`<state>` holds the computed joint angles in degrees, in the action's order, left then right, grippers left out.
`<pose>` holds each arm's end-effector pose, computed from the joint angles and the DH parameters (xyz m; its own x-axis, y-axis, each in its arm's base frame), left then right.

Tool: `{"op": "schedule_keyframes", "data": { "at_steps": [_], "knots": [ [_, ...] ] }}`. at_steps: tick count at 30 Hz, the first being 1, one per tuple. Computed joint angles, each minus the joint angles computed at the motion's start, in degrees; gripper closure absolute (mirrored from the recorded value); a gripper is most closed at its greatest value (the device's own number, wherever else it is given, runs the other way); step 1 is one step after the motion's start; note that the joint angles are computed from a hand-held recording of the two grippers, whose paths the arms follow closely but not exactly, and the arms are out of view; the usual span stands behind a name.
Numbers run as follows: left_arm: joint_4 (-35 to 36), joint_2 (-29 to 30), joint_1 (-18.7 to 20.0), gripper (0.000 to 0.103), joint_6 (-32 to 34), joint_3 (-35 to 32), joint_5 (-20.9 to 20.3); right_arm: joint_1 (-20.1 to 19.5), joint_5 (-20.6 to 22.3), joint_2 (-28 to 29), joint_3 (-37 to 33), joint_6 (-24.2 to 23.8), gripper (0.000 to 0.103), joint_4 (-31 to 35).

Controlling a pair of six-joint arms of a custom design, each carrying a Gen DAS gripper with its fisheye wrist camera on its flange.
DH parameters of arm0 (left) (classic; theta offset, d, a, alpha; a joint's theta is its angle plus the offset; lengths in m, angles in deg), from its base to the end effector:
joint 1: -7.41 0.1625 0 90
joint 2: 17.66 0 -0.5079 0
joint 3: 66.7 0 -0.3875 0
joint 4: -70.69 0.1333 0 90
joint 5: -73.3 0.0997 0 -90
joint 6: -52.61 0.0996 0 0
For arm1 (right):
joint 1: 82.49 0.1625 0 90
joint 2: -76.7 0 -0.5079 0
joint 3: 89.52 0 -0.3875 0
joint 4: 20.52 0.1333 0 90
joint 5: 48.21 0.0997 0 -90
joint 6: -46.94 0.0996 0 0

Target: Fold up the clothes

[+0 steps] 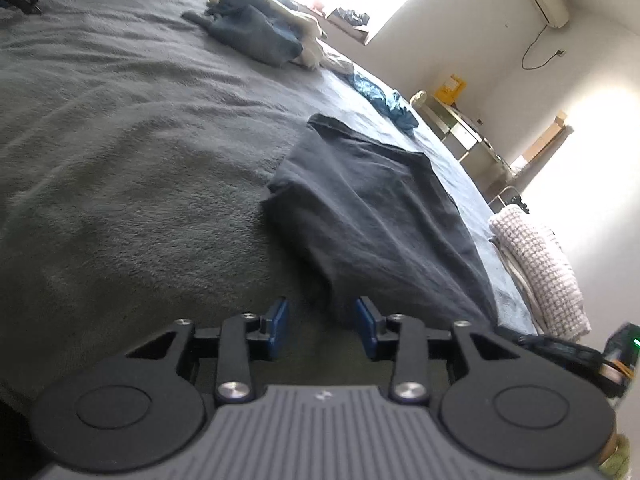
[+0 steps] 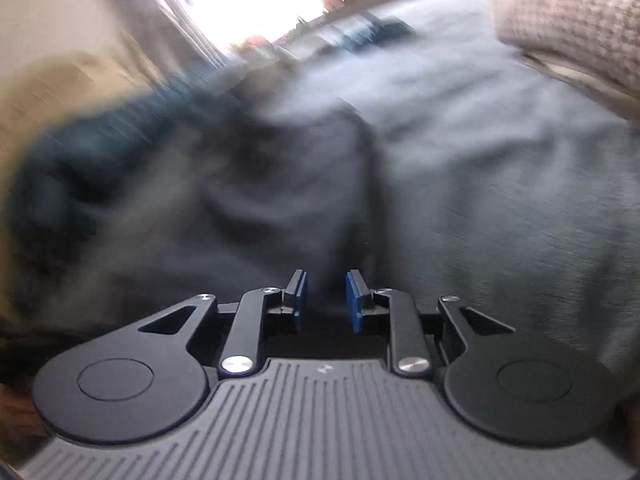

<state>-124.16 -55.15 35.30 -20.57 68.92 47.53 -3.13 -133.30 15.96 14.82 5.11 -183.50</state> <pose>-0.2954 -0.4087 0.0567 -0.9260 -0.3478 -0.1468 -0.0298 0.4551 -0.8900 0.0167 -0.6792 0.3008 -0.8427 -0.4648 0.2716 -0.5383 0.7333 -0.4153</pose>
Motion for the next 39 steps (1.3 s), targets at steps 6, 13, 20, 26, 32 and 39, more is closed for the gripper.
{"op": "schedule_keyframes", "data": {
  "at_steps": [6,13,20,26,32,39],
  "knots": [
    [-8.62,1.69,-0.77,0.056,7.62,1.17,3.12,2.16,4.65,-2.93,-0.27,-0.71,0.078,1.40],
    [-22.80,4.87,3.70,0.056,19.02,-1.60,0.49,10.15,2.80,0.60,-3.20,-7.46,0.064,13.30],
    [-36.69,8.66,6.42,0.064,29.22,-4.81,-0.11,14.86,1.12,2.43,-3.79,-8.48,0.056,17.28],
    [-44.58,11.44,6.62,0.065,43.45,-8.35,0.45,17.99,-3.45,5.80,-8.52,-5.45,0.055,22.56],
    [-49.05,13.14,7.11,0.079,43.98,-8.97,1.19,19.61,-4.00,7.69,-10.64,-7.02,0.054,25.35],
    [-53.07,13.97,8.34,0.085,43.23,-8.03,-1.72,20.20,-6.06,9.36,-13.85,-4.65,0.054,33.19]
  ]
}}
